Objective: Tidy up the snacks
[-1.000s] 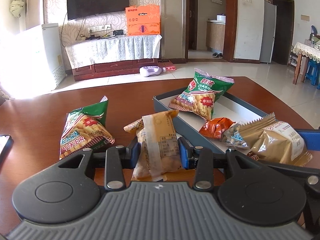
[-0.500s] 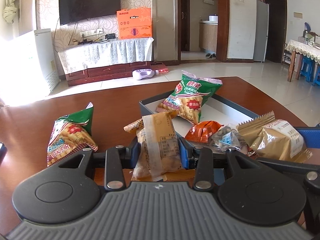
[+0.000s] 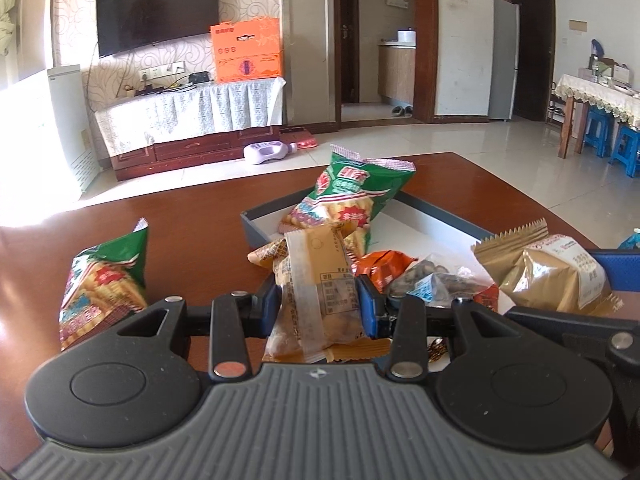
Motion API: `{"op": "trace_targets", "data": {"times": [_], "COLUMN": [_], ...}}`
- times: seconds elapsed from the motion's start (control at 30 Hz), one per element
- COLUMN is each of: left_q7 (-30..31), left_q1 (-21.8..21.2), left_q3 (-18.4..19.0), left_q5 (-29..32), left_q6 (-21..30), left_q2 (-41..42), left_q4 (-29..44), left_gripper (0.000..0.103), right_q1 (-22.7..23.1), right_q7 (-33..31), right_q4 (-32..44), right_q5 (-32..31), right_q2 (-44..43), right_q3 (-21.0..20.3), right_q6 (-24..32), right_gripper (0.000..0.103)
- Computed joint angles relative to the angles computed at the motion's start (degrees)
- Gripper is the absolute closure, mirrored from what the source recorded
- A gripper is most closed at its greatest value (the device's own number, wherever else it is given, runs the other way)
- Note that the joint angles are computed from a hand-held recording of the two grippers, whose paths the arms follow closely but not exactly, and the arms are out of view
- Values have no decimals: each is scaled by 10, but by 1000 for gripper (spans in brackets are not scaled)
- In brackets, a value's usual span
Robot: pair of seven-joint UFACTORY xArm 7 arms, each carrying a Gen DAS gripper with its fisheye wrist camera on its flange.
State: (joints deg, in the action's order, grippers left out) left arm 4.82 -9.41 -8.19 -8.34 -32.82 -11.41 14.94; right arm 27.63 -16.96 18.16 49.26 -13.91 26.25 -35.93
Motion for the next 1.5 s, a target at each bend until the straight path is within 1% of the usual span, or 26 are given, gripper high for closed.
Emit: {"op": "trace_targets", "data": {"times": [0.13, 0.23, 0.37, 0.53, 0.67, 0.83, 0.97, 1.03, 1.07, 1.1, 1.13, 1.2, 1.37, 1.4, 1.5], "left_q7": [-5, 0, 0, -16, -27, -24, -16, 10, 22, 29, 24, 12, 19, 14, 4], "left_q1": [-8, -13, -22, -27, -27, -35, -43, -60, -67, -70, -64, -53, -51, -47, -37], "left_q3": [4, 5, 8, 17, 20, 21, 25, 34, 37, 38, 36, 32, 33, 32, 31], "left_q5": [20, 27, 36, 67, 95, 92, 81, 48, 32, 24, 30, 45, 41, 48, 61], "left_q6": [-11, -19, -22, -26, -22, -12, -9, -16, -22, -26, -28, -30, -40, -42, -59], "left_q2": [24, 48, 82, 131, 174, 223, 245, 252, 253, 254, 255, 252, 242, 238, 223], "left_q4": [17, 36, 65, 111, 152, 197, 219, 225, 226, 225, 225, 221, 209, 205, 189], "left_gripper": [57, 57, 57, 57, 57, 57, 56, 47, 39, 33, 29, 26, 25, 25, 20], "right_q1": [-6, -9, -7, -5, -4, -5, -3, -2, -2, -1, 0, 2, 7, 8, 12], "right_q7": [1, -12, -26, -31, -42, -46, -53, -54, -59, -64, -61, -62, -69, -70, -78], "right_q4": [0, 5, 14, 21, 25, 28, 34, 38, 39, 41, 40, 44, 52, 53, 57], "right_q5": [2, 16, 24, 21, 33, 36, 38, 37, 40, 45, 45, 47, 50, 51, 57], "right_q2": [6, 18, 38, 53, 61, 69, 79, 81, 83, 85, 84, 87, 97, 98, 107], "right_q3": [-7, -11, -28, -53, -60, -69, -74, -77, -78, -77, -78, -79, -83, -84, -86], "right_q6": [-8, -18, -26, -22, -15, -10, -13, -9, -8, -8, -7, -5, -11, -11, -17], "right_gripper": [49, 49, 49, 49, 49, 49, 49, 49, 49, 49, 49, 49, 49, 49, 49]}}
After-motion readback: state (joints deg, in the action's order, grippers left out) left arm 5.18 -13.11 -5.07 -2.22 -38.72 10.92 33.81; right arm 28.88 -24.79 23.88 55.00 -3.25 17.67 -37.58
